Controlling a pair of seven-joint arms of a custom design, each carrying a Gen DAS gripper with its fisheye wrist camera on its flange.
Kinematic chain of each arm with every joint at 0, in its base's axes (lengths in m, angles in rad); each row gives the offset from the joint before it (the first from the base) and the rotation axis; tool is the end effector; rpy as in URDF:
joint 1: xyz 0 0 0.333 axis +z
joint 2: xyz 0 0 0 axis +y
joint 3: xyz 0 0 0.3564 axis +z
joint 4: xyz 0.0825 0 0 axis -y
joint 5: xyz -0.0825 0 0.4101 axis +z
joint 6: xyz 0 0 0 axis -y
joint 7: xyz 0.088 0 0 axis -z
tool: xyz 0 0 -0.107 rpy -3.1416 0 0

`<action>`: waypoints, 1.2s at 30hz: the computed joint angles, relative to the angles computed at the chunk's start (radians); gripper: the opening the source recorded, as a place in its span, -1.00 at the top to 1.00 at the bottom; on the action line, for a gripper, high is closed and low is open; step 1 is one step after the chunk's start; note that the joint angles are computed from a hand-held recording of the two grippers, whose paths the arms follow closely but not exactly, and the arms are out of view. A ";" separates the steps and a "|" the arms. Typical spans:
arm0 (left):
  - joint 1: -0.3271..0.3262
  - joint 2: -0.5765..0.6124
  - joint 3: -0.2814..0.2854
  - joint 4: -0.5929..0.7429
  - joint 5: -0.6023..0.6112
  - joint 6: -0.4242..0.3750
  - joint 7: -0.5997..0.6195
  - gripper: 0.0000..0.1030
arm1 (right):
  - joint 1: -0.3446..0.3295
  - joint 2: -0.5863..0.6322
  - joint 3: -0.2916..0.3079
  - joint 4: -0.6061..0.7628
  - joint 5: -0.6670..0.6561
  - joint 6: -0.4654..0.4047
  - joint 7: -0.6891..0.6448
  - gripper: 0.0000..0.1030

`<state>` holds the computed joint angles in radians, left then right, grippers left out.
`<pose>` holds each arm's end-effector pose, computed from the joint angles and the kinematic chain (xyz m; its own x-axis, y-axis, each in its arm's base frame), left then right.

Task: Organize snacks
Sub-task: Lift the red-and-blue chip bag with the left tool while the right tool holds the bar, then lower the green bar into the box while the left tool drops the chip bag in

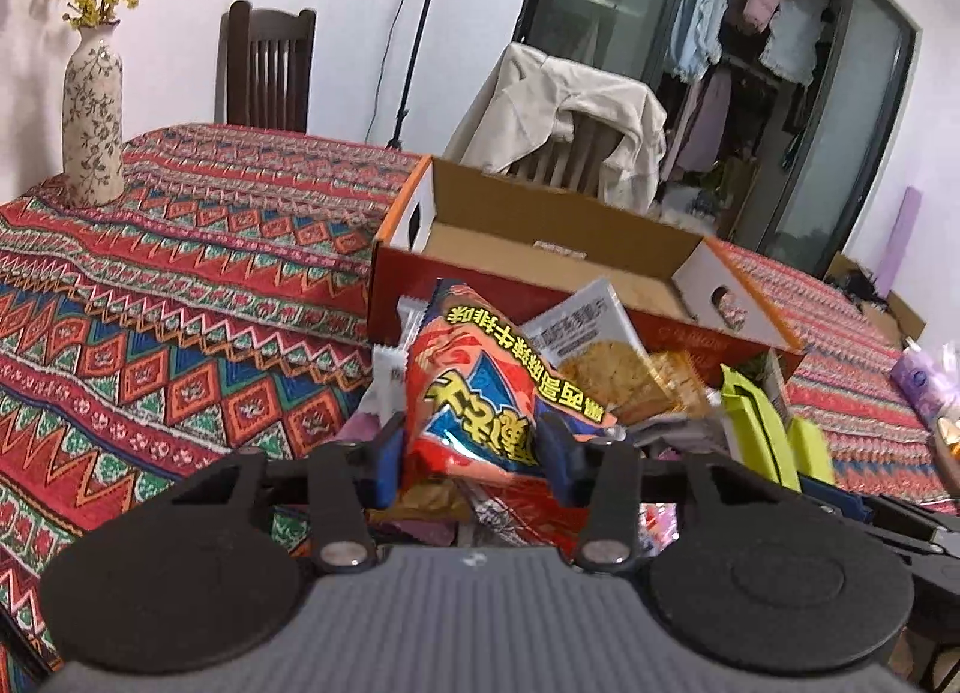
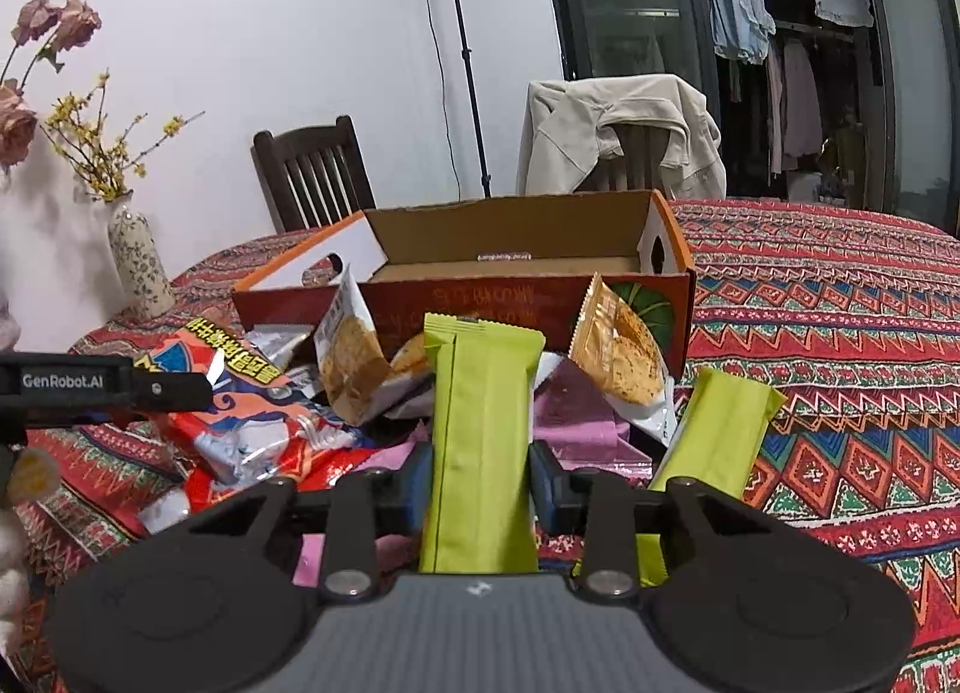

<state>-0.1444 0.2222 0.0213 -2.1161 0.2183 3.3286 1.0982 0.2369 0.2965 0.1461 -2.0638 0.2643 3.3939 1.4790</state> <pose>0.6396 -0.1032 0.4501 -0.0117 -0.9732 0.2297 -0.5692 -0.1824 -0.8017 0.6301 0.2131 0.4354 0.2303 -0.9617 -0.1488 -0.5386 0.0014 -0.8426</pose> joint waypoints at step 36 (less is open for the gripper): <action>-0.251 0.161 0.178 0.350 -0.402 0.151 0.470 0.62 | 0.228 0.159 -0.301 0.421 0.137 -0.100 -0.073 0.36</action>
<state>-0.3953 0.3833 0.1990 -1.7665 -0.1839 3.4796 1.5680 0.4653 0.4558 -0.1552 -1.6425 0.4011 3.2939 1.4055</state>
